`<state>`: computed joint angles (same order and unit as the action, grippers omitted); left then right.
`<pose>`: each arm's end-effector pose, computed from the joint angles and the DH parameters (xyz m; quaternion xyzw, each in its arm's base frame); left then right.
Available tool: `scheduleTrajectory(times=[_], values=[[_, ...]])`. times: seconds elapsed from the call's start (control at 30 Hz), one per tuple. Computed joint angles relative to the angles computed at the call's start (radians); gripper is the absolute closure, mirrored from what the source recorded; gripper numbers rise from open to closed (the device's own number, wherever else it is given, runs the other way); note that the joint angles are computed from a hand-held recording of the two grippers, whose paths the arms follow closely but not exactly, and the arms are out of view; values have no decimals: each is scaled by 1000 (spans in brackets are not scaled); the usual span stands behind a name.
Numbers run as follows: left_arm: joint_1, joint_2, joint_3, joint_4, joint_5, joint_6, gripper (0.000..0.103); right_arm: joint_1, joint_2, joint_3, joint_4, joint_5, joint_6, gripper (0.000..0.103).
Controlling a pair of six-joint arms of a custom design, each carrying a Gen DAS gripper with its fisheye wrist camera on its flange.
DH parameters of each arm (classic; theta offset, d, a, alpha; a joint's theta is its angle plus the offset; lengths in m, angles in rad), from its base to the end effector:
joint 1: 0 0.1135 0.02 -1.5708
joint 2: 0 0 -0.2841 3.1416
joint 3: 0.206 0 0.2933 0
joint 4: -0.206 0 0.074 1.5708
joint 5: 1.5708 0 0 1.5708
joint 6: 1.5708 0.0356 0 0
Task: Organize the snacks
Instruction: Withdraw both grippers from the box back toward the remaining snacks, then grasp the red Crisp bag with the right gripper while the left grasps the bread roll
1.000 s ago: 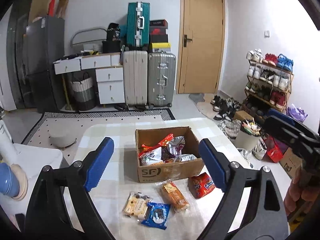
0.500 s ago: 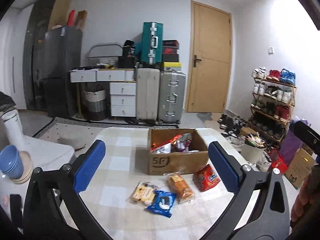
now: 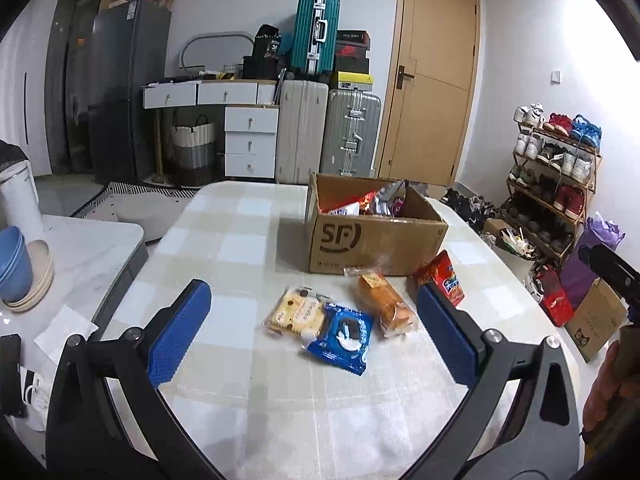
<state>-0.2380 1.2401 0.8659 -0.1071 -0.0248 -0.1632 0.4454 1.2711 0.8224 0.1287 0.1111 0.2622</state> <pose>0.3054 -0.0732 0.2824 0.0256 0.8548 -0.0929 0.5099 0.2947 0.1363 0.2800 -0.0417 0.8091 0.1603 0.5639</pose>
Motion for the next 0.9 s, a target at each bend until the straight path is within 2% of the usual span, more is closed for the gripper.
scheduleTrajectory(times=[0.23,0.47,0.7,0.9], values=[[-30,125,25,46,-11,11,0,15,126,64,-28,50,1,1],[-57,289,97,68,2,23,0,-57,251,102,-34,-5,42,1],[-91,483,270,31,21,21,0,-117,435,246,-84,-42,23,1],[-107,676,480,-42,42,31,0,-172,586,401,-129,-141,-26,5]])
